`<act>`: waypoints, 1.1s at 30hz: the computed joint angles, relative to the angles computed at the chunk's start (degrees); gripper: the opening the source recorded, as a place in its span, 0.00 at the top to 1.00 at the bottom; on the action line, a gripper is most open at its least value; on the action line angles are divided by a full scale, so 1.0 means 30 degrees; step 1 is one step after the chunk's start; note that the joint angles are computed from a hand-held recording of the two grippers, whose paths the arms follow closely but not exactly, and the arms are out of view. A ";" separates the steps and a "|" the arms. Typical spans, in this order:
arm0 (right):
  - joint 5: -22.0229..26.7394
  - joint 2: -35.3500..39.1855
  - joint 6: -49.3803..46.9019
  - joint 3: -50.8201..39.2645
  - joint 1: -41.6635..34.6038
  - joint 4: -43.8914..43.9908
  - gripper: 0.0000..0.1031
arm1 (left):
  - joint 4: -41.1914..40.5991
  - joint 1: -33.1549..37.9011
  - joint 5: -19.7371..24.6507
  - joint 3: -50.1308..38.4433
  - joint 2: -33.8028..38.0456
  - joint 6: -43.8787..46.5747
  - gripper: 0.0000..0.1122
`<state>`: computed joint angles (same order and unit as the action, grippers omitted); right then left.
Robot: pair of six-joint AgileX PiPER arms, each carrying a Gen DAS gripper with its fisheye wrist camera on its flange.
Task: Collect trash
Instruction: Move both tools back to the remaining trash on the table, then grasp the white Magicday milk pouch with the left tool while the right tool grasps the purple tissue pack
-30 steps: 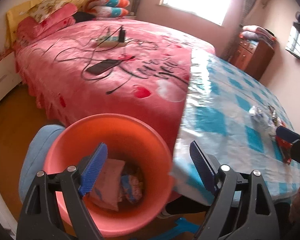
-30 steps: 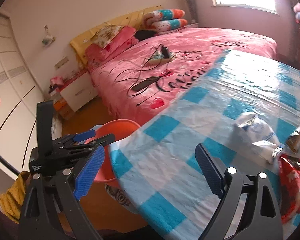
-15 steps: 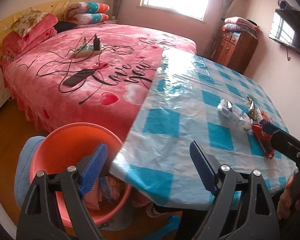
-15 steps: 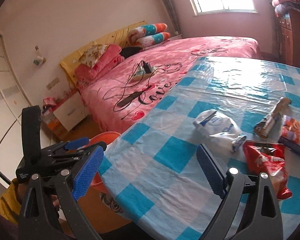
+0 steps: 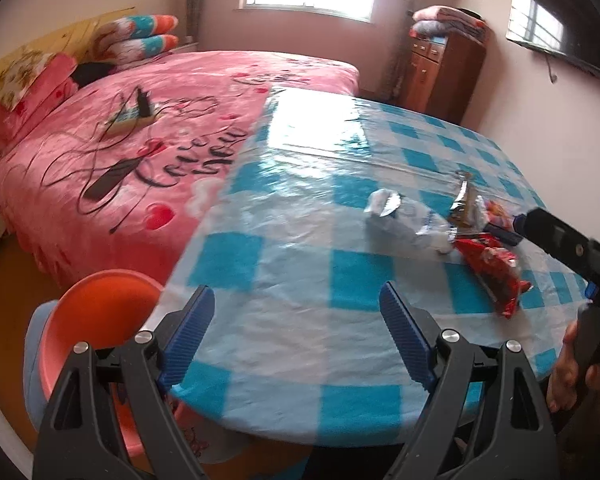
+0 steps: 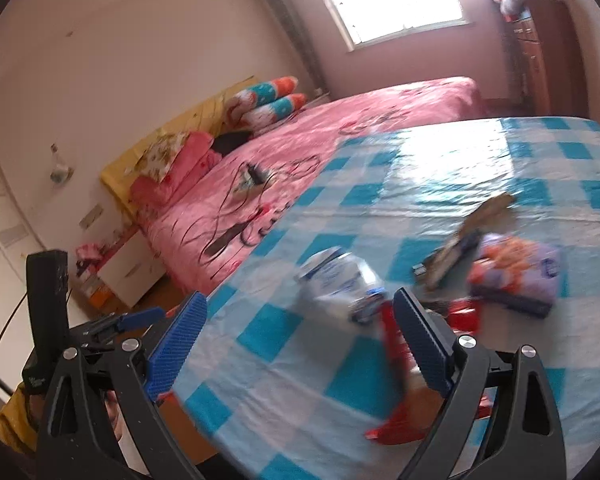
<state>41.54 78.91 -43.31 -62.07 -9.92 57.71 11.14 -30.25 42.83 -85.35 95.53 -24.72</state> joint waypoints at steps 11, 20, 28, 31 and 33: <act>0.1998 0.1270 -0.0299 -0.1227 -0.4869 0.0993 0.10 | 0.0067 -0.2491 0.2099 -0.5839 0.3381 0.0898 0.24; 0.2644 0.3554 0.1230 -0.3316 -0.5969 -0.1455 0.10 | -0.1894 -0.3064 0.4222 -0.9643 0.6219 0.1803 0.24; 0.3473 0.5203 0.1371 -0.4628 -0.5984 -0.2067 0.10 | -0.5785 -0.1820 0.5775 -1.2876 0.8526 0.1177 0.24; 0.3831 0.5798 0.1583 -0.5334 -0.5701 -0.2551 0.10 | -0.5762 -0.1566 0.6673 -1.4867 0.9732 0.0521 0.24; 0.3695 0.6082 0.1825 -0.5627 -0.5528 -0.2913 0.10 | -0.5269 -0.1601 0.7389 -1.6314 1.0601 0.0075 0.24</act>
